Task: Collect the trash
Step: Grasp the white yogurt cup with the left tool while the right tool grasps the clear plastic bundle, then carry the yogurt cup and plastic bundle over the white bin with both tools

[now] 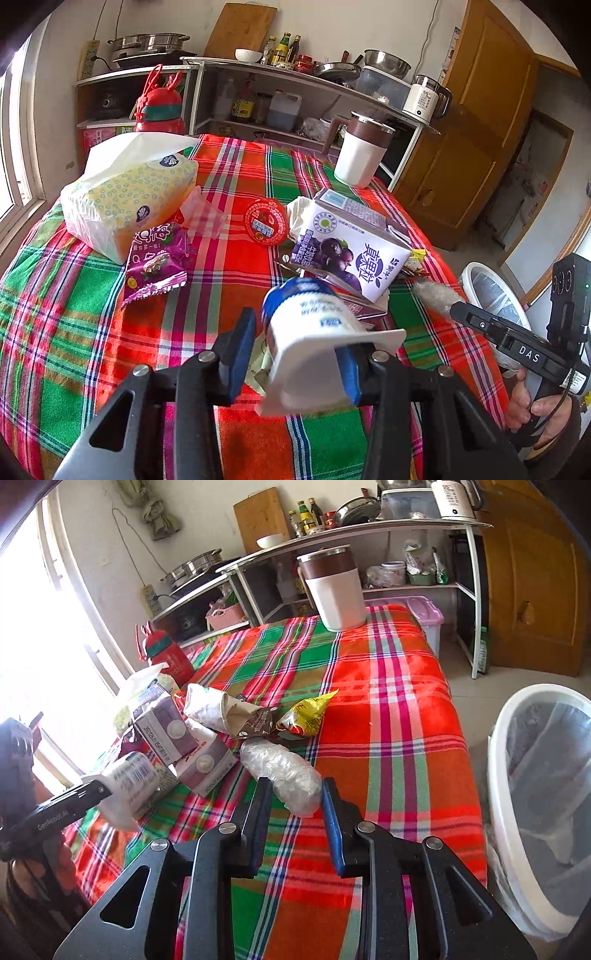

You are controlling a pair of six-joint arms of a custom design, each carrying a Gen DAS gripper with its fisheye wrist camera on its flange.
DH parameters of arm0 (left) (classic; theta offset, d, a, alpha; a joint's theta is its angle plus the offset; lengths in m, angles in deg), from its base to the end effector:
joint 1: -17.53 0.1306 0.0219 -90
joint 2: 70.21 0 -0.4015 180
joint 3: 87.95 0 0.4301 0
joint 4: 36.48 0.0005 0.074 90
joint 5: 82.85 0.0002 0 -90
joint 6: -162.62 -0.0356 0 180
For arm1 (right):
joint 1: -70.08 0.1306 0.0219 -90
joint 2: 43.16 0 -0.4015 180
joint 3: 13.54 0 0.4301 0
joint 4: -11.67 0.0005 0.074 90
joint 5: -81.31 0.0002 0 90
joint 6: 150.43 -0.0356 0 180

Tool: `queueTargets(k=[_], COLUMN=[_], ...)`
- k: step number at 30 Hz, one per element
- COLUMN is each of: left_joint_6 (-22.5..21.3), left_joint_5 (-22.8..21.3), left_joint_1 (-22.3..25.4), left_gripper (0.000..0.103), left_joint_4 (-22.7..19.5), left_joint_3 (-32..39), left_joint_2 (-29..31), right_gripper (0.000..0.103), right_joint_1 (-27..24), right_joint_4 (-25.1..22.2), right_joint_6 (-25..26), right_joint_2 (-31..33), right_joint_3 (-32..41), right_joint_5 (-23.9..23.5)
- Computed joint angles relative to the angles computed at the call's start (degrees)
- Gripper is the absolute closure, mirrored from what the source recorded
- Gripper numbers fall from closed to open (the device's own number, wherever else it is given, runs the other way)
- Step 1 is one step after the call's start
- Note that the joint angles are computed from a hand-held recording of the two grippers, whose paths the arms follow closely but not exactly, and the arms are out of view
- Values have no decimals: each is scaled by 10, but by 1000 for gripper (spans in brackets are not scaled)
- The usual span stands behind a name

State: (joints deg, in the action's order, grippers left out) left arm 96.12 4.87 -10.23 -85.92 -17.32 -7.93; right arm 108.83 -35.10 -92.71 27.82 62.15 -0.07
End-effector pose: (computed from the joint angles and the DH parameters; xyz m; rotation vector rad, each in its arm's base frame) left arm 0.3041 -0.1590 0.4763 0.0653 2.3221 -0.4153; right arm 0.3161 0.2462 0.4722 -0.0537 2.3389 0.4605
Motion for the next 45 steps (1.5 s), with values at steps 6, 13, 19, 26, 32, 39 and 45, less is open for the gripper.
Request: queueTargets(k=[6, 13, 19, 26, 32, 39, 45], left_joint_6=[9, 22, 21, 23, 17, 16, 20], left_joint_5=[-18, -34, -36, -39, -39, -52, -66], left_joint_1=[-9, -18, -27, -43, -58, -68, -78], left_gripper=[61, 78, 82, 84, 84, 84, 84], left_joint_4=[-12, 1, 7, 23, 30, 2, -7], left_joint_3=[-1, -7, -9, -11, -1, 7, 8], left_joint_2=[1, -11, -17, -25, -18, 6, 21], right_gripper=[75, 75, 75, 75, 75, 75, 75], right_joint_1=[14, 23, 24, 29, 22, 24, 26], right_joint_4=[2, 18, 30, 38, 41, 38, 40], right_joint_6=[-14, -36, -48, -62, -70, -78, -79], right_joint_2=[-18, -34, -46, -62, -76, -81, -82], right_joint_3=[-13, -29, -38, -48, -56, -58, -59], right_joint_5=[13, 16, 19, 27, 31, 36, 37])
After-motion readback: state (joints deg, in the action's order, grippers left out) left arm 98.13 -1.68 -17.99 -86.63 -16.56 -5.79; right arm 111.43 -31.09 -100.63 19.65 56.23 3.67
